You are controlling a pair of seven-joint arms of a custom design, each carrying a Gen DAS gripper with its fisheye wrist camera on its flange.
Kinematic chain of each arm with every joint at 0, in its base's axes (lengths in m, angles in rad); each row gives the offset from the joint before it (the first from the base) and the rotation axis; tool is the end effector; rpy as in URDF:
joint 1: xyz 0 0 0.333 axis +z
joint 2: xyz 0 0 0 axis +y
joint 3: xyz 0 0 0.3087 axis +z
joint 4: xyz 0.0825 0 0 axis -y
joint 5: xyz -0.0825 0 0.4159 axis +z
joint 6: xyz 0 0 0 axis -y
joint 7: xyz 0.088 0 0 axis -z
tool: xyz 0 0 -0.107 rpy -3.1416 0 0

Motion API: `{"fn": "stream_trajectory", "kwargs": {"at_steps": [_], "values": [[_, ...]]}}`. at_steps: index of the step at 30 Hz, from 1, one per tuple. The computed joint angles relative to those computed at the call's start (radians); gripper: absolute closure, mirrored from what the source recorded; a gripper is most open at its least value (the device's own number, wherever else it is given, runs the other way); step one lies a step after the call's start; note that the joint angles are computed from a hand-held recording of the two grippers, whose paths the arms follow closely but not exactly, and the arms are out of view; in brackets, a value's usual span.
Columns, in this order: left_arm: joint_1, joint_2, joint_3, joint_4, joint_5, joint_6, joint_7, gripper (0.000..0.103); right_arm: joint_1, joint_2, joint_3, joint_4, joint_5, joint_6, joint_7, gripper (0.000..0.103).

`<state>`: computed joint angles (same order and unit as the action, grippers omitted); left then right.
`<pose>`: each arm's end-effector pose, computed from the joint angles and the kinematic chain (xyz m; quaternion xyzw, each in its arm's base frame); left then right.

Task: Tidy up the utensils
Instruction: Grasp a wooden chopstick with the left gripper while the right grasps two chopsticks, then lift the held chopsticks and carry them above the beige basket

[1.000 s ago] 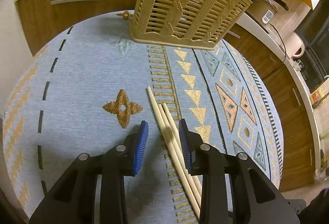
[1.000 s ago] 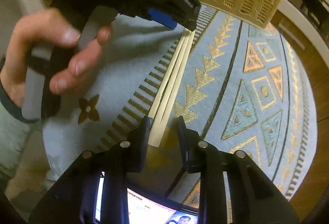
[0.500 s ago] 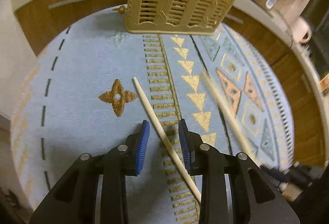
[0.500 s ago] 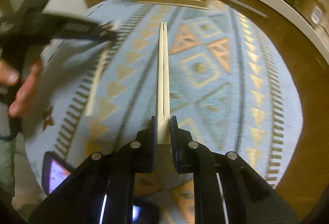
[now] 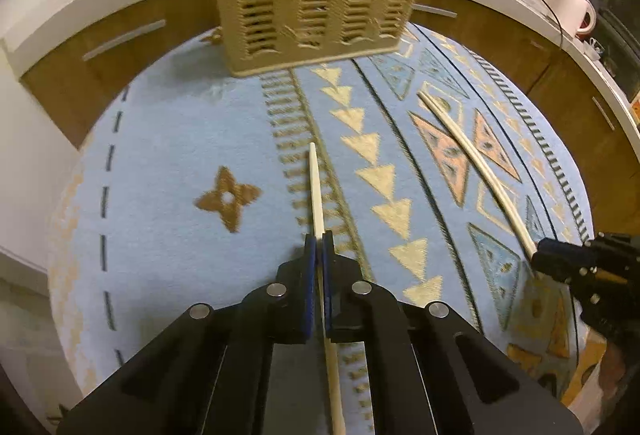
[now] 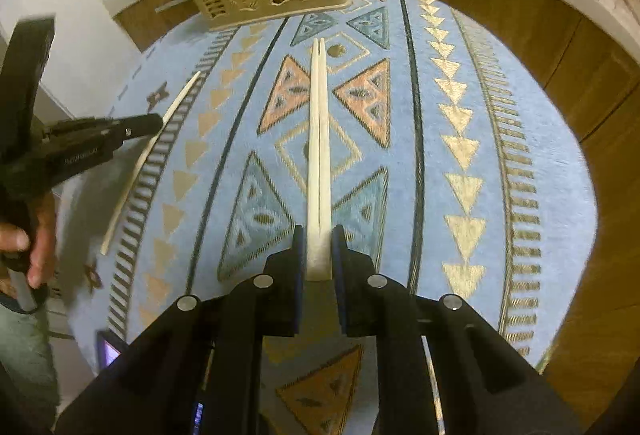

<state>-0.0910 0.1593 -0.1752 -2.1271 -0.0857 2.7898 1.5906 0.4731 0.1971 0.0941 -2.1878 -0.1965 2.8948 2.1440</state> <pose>0.6065 -0.1590 0.3641 -0.6111 0.7503 -0.2198 0.1239 0.5131 0.3394 0.3233 -0.7379 0.6249 -0.0915 0.2381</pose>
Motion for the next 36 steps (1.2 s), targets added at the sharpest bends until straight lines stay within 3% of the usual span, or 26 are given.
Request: {"fn": "stream_trajectory", "kwargs": {"at_steps": [1, 3, 6, 9, 18, 20, 22, 25, 29, 36], "values": [[0.003, 0.003, 0.000, 0.006, -0.004, -0.008, 0.006, 0.102, -0.036, 0.010, 0.036, 0.019, 0.077, -0.008, -0.074, 0.091], [0.024, 0.018, -0.016, 0.038, -0.063, -0.048, 0.076, 0.103, -0.056, 0.041, 0.048, 0.076, 0.133, -0.043, -0.133, 0.089], [0.036, 0.042, -0.021, 0.084, -0.107, -0.114, 0.124, 0.101, -0.093, 0.103, 0.073, 0.192, 0.221, -0.128, -0.253, 0.075], [0.042, 0.064, -0.018, 0.130, -0.129, -0.189, 0.154, 0.089, -0.066, 0.157, 0.037, 0.297, 0.195, -0.226, -0.267, 0.073], [0.021, 0.146, 0.000, 0.296, -0.053, -0.405, 0.157, 0.085, -0.037, 0.302, 0.014, 0.570, 0.178, -0.495, -0.325, 0.073], [0.009, 0.163, 0.004, 0.330, -0.014, -0.448, 0.148, 0.085, -0.025, 0.325, 0.009, 0.618, 0.162, -0.545, -0.334, 0.074], [-0.002, 0.171, 0.008, 0.347, 0.019, -0.467, 0.138, 0.085, -0.009, 0.345, -0.004, 0.657, 0.137, -0.583, -0.323, 0.092], [-0.031, 0.172, 0.021, 0.346, 0.102, -0.456, 0.088, 0.096, -0.011, 0.360, -0.001, 0.684, 0.143, -0.605, -0.334, 0.093], [-0.032, 0.160, 0.012, 0.312, 0.102, -0.387, 0.051, 0.099, -0.019, 0.338, 0.003, 0.645, 0.156, -0.562, -0.347, 0.093], [0.032, 0.045, -0.036, 0.167, -0.125, -0.138, 0.146, 0.099, -0.065, 0.179, 0.033, 0.441, 0.227, -0.332, -0.411, 0.093]]}}
